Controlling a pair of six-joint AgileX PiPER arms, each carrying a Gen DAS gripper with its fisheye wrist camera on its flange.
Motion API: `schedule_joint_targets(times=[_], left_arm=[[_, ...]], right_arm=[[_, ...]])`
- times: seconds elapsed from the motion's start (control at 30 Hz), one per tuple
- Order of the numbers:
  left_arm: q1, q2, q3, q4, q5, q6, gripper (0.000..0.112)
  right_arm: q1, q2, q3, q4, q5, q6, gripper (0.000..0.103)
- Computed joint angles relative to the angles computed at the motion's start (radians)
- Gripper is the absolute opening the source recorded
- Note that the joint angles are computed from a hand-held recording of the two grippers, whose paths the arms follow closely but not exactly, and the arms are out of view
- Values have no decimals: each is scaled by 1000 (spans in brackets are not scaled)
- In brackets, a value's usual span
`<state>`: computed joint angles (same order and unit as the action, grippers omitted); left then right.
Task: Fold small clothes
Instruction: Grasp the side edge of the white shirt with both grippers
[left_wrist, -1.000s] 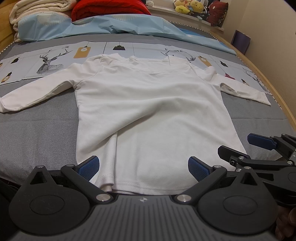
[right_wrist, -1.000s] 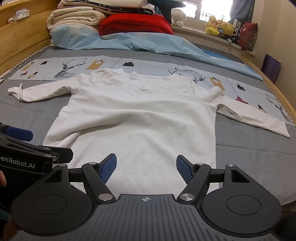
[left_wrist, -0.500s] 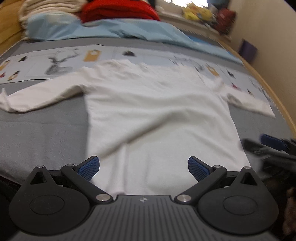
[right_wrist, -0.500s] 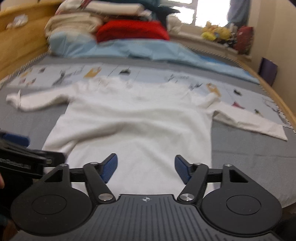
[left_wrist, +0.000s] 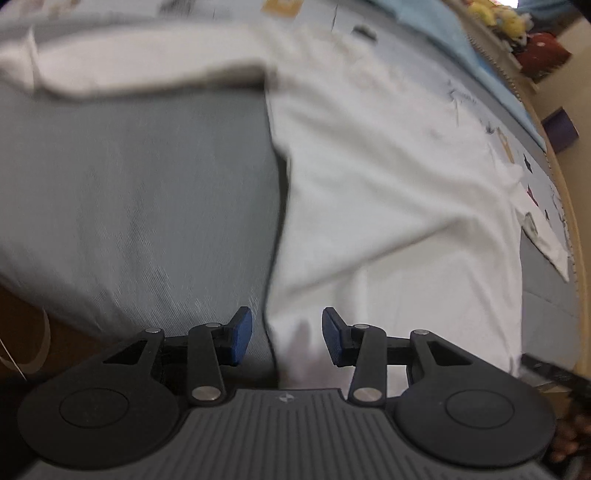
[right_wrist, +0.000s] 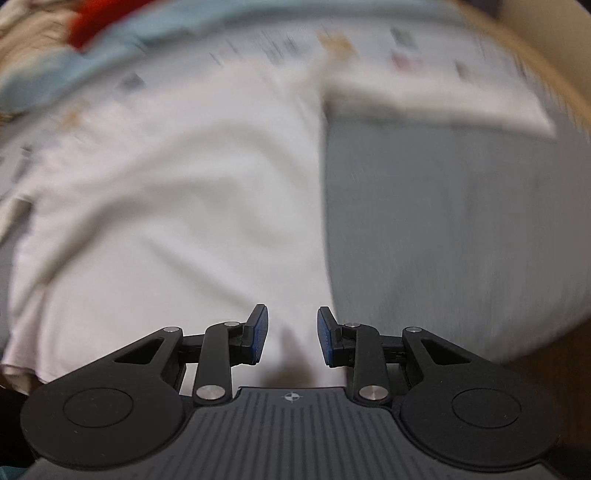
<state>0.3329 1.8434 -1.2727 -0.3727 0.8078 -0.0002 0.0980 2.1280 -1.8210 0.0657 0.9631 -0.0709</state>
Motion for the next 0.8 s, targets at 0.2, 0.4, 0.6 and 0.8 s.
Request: schedule_joint_targets(times=[0.2,0.4,0.6,0.8], left_arm=[[-64,40,-12,127,-14,-72,46],[-100,-4,31,227,-65,-92,3],[-97,-120,118,303,-95,-87,3],[-132,-80,93,362,-30,-118,11]], right_arm=[[15,34,38,-36,29,65,33],[6,30,48,22,0,52,0],[-61,-40,104,65,-103,94,0],[-43,-24,111,3,-48,104,1]])
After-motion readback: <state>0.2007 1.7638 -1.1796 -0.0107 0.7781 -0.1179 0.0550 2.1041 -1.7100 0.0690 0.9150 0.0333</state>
